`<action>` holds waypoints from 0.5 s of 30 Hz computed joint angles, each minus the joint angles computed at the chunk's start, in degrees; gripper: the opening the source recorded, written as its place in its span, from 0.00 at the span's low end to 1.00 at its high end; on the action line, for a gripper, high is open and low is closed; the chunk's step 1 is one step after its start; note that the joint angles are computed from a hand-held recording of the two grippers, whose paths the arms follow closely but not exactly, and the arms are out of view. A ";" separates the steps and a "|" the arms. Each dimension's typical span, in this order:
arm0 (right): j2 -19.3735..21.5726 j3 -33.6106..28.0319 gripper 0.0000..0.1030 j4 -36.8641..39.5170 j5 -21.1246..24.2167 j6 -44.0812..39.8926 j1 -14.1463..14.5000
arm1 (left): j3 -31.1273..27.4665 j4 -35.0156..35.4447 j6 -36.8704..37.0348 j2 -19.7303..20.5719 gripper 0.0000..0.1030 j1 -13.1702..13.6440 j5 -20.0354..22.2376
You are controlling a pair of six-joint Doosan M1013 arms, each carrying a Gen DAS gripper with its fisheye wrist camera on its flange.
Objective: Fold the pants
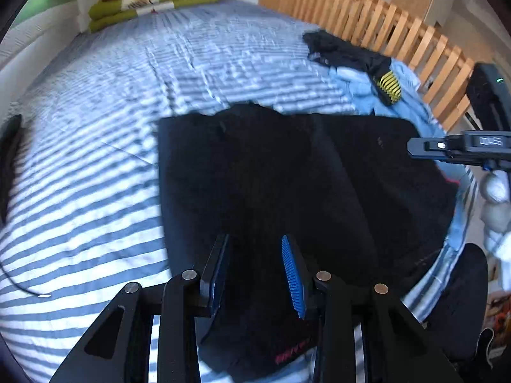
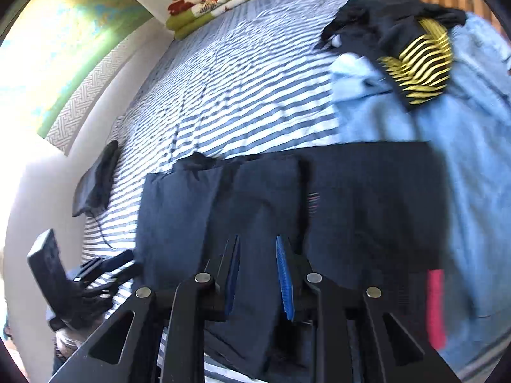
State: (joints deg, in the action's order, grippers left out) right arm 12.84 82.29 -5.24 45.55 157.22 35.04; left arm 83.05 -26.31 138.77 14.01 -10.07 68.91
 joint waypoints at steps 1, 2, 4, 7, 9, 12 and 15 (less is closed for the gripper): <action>0.21 0.38 0.21 2.91 -1.58 -3.31 -0.13 | 0.28 1.34 -0.17 0.43 0.35 -0.45 -0.41; 1.16 -0.32 0.21 4.73 -0.17 -6.15 0.12 | 0.60 3.14 -0.19 0.70 0.35 -0.99 -0.62; 3.07 -2.20 0.21 3.59 6.34 -8.01 0.97 | -0.07 2.81 -0.04 1.22 0.35 -1.13 0.16; 4.03 -2.32 0.15 0.30 9.22 -8.00 1.98 | -4.48 -0.65 -2.89 3.30 0.35 -0.28 2.34; 3.89 -2.17 0.15 0.70 8.85 -7.66 1.80 | -8.24 -2.60 -5.25 5.49 0.35 -0.09 3.34; 3.73 -1.78 0.15 1.49 8.18 -8.33 1.46 | -11.05 2.86 -8.41 7.99 0.36 -1.96 -0.65; 3.80 -1.96 0.15 1.38 8.57 -9.24 1.51 | -12.76 7.01 -12.24 10.88 0.37 -2.67 -0.70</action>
State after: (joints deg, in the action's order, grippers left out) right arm 16.63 80.32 -3.85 54.12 147.98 36.55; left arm 70.29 -19.30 126.53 24.89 -12.74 68.21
